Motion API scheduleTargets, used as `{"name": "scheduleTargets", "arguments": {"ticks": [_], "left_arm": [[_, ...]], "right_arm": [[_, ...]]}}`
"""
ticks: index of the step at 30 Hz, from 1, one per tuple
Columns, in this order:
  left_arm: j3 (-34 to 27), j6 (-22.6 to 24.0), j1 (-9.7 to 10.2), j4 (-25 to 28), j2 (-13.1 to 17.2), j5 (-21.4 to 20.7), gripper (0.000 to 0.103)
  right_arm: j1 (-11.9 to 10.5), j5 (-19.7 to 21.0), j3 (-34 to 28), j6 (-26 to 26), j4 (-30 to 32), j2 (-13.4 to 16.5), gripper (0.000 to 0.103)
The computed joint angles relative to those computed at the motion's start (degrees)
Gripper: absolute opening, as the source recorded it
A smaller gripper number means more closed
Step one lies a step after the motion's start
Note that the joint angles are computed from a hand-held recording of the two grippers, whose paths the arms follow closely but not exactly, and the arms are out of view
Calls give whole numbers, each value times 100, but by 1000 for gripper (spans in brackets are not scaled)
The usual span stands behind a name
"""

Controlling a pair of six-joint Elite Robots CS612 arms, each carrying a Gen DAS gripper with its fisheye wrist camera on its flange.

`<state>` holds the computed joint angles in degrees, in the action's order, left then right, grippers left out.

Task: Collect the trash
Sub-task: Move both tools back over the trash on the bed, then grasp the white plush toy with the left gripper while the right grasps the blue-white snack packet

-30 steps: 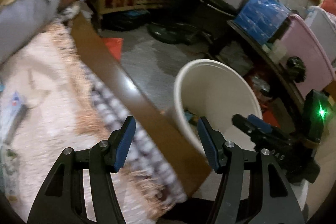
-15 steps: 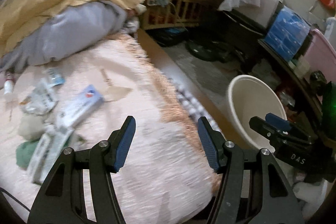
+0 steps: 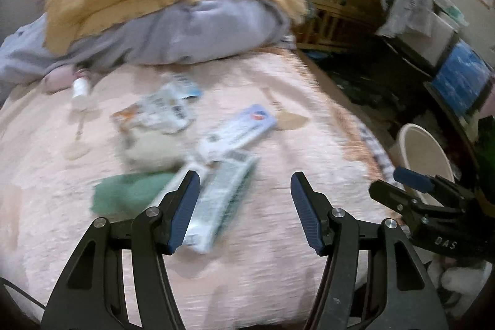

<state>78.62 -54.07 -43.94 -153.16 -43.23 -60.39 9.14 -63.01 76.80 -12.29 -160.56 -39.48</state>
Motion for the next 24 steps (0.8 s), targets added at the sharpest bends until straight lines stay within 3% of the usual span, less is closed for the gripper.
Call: {"name": "scheduleTargets", "arguments": {"ticks": [8, 12, 18, 24], "left_arm": [[881, -844, 171, -71, -438, 22, 60], [1078, -1001, 245, -130, -510, -56, 60], [1089, -1097, 391, -538, -407, -334, 60], [641, -1050, 577, -574, -86, -615, 60]], "right_arm": [[309, 83, -179, -631, 470, 78, 72], [412, 71, -333, -750, 638, 160, 72], [489, 8, -640, -768, 820, 293, 72], [528, 25, -1021, -763, 1012, 469, 73]]}}
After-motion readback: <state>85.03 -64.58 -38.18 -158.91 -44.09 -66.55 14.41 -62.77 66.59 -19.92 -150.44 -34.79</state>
